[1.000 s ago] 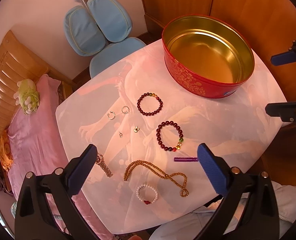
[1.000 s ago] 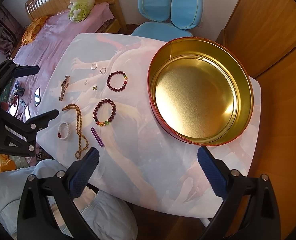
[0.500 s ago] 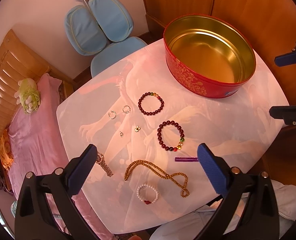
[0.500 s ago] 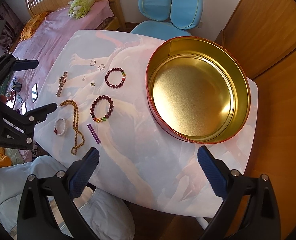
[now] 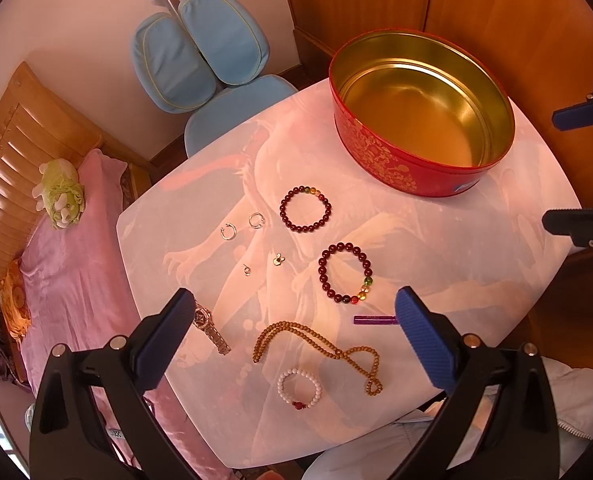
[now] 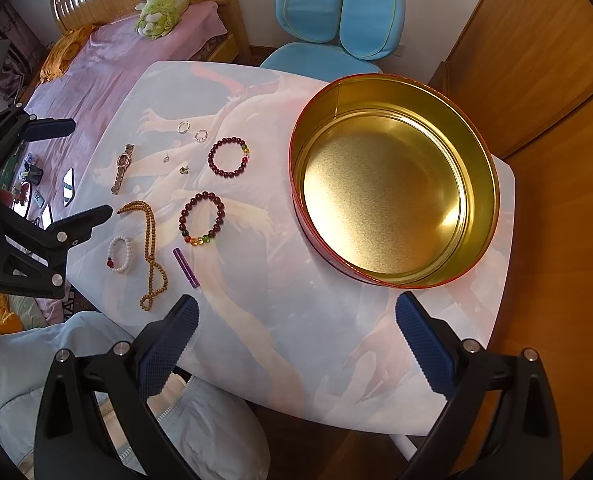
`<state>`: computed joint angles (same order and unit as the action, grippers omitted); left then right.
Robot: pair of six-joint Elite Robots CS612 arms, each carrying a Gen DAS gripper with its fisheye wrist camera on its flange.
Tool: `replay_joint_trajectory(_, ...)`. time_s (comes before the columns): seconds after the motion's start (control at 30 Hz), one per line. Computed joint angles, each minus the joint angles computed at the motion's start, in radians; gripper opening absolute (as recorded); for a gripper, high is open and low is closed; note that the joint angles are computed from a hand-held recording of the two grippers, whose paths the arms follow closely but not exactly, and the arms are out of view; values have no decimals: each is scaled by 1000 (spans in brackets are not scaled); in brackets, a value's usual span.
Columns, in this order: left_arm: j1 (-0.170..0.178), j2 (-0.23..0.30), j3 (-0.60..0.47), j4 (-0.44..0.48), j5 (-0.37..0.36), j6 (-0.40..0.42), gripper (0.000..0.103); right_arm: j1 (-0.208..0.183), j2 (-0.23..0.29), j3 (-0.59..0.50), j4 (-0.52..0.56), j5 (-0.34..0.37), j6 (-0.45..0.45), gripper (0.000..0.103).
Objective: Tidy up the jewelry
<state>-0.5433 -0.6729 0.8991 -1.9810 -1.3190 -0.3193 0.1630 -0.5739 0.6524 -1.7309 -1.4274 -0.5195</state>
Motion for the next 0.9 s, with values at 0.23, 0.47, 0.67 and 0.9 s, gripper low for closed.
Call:
replay_joint_trajectory(0.23, 0, 0, 0, 1, 2, 1, 98, 0, 0, 1, 0, 2, 0, 99)
replay_joint_trajectory(0.47, 0, 0, 0, 5, 2, -3, 98, -1, 3, -2, 5, 0, 2, 99)
replay_joint_trajectory(0.67, 4, -6, 21, -7, -4, -24, 98, -5, 7, 7, -1, 41, 45, 99)
replay_joint_trajectory(0.9, 27, -40, 115, -84, -19, -91, 98, 4, -36, 132, -135, 146, 102, 99)
